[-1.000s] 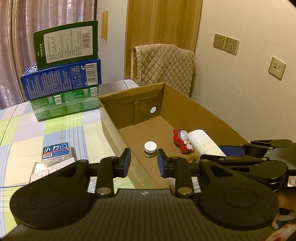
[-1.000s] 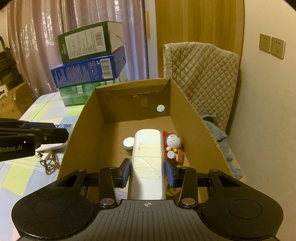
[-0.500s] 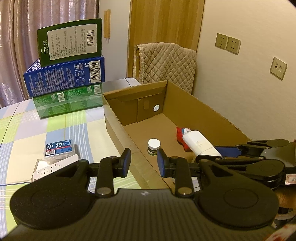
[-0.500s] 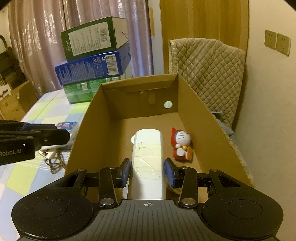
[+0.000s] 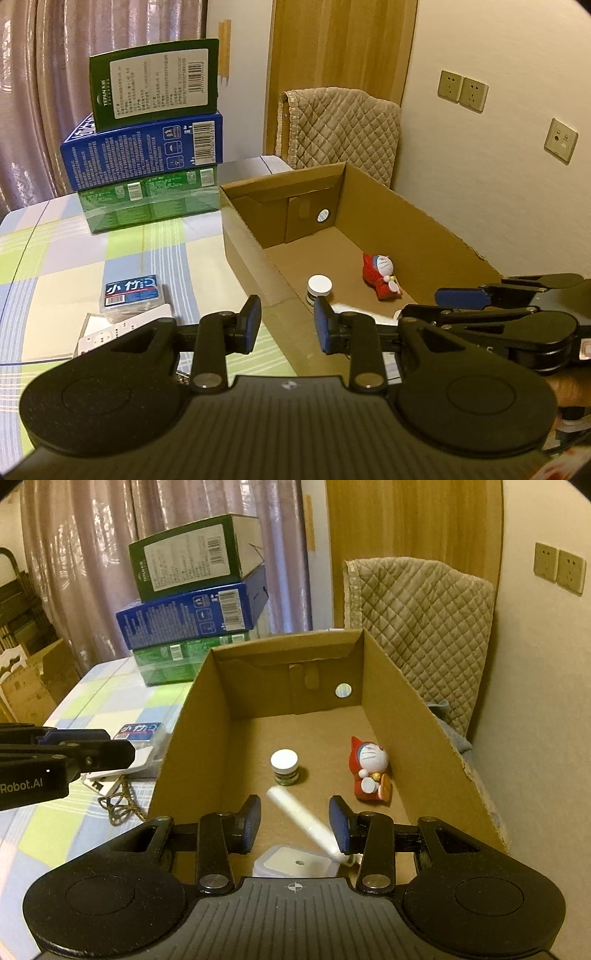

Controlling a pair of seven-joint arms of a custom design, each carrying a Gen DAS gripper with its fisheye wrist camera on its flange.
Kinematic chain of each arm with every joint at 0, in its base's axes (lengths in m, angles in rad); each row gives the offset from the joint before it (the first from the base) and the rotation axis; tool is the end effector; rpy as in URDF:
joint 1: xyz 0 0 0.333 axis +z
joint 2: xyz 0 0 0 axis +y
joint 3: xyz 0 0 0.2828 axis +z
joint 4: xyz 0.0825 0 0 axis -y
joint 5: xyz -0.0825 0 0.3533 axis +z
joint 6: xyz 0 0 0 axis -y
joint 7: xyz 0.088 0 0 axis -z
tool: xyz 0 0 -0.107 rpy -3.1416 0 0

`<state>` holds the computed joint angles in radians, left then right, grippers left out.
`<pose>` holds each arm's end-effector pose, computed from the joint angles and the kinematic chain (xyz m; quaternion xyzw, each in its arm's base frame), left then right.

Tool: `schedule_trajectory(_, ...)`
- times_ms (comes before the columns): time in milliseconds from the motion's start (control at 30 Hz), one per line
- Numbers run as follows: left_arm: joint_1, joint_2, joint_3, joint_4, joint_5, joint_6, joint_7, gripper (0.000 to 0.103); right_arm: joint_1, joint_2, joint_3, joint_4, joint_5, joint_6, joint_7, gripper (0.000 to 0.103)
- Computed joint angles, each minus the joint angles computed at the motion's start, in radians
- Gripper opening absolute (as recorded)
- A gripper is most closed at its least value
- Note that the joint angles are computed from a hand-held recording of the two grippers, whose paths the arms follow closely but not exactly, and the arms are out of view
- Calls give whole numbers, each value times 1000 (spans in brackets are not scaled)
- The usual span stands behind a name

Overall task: Organize rigid objects
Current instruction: 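Lower the power bank into the box and open the right gripper, then move both tools back from the box to the table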

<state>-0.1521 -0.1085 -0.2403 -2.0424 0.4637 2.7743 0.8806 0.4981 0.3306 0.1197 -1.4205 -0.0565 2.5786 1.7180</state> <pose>0.4973 -0.2326 0.5623 -0.6142 0.6615 -0.3396 0.2642 0.5537 0.3773 0.5852 -0.7827 0.4741 -0.1645 0.3681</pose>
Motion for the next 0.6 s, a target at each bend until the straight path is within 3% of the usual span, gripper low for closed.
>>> schedule_trajectory(600,52,-193,-21,-100,-15,-32,8,29,50,-77,5,3,-99,-17,60,39)
